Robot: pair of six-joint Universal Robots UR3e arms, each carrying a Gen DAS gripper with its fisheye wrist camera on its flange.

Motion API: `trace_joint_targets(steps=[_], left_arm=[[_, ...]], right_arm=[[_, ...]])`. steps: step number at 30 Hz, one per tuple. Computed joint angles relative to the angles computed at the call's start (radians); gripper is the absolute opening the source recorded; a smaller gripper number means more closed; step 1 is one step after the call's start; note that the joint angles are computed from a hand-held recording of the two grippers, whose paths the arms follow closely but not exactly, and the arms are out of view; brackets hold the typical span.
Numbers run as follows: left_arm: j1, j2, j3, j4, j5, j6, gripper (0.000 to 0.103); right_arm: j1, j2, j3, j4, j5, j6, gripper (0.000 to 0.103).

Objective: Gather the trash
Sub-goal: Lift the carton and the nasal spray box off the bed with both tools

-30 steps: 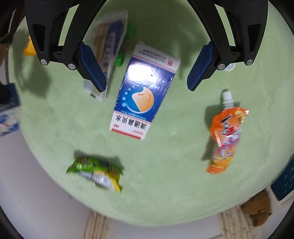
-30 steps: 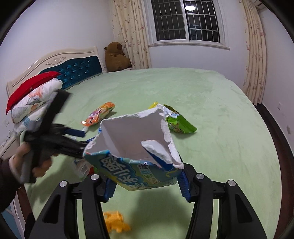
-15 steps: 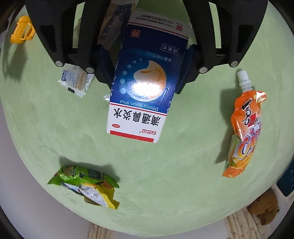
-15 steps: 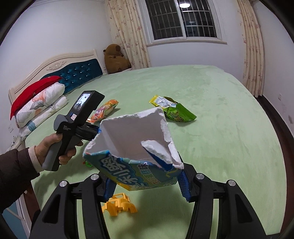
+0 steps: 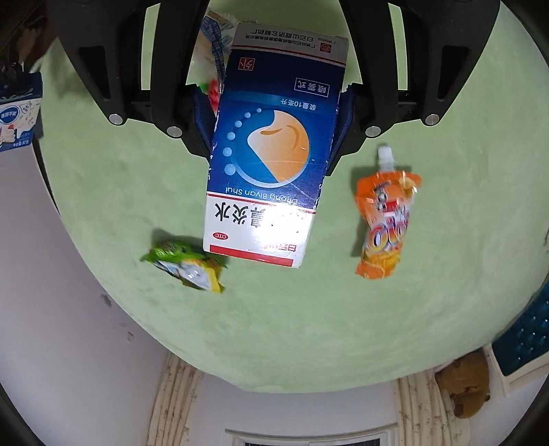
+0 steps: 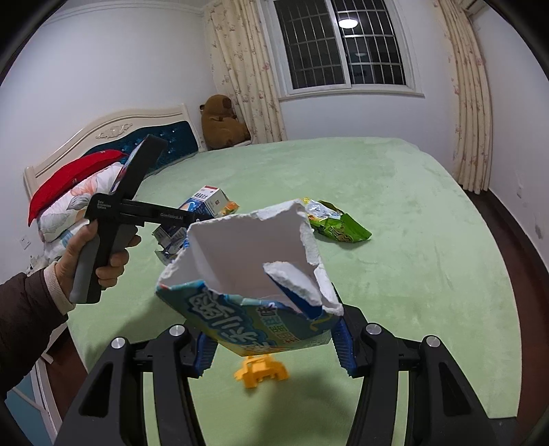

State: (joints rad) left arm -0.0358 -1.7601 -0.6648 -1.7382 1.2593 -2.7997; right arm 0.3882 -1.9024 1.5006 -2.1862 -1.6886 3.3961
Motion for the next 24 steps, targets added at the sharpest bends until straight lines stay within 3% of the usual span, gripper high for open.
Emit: trace_joint_targets(steps=[5, 9, 15, 21, 24], left_arm=[[-0.052, 0.149, -0.272, 0.099, 0.067, 0.006, 0.055], [-0.005, 0.334, -0.523, 0.132, -0.003, 0.036, 0.055], [0.035, 0.611, -0.843, 0.204, -0.032, 0.110, 0.055], [0.092, 0.793, -1.011, 0.198, -0.070, 0.161, 0.060], [0.131, 0.884, -1.086, 0.202, -0.078, 0.183, 0.057]], right_arm=[[0.055, -0.028, -0.001, 0.052, -0.041, 0.033, 0.055], [0.105, -0.058, 0.027, 0.078, -0.082, 0.063, 0.055], [0.172, -0.097, 0.098, 0.081, -0.114, 0.128, 0.055], [0.244, -0.110, 0.140, 0.077, -0.155, 0.193, 0.055], [0.264, -0.115, 0.145, 0.084, -0.173, 0.210, 0.055]])
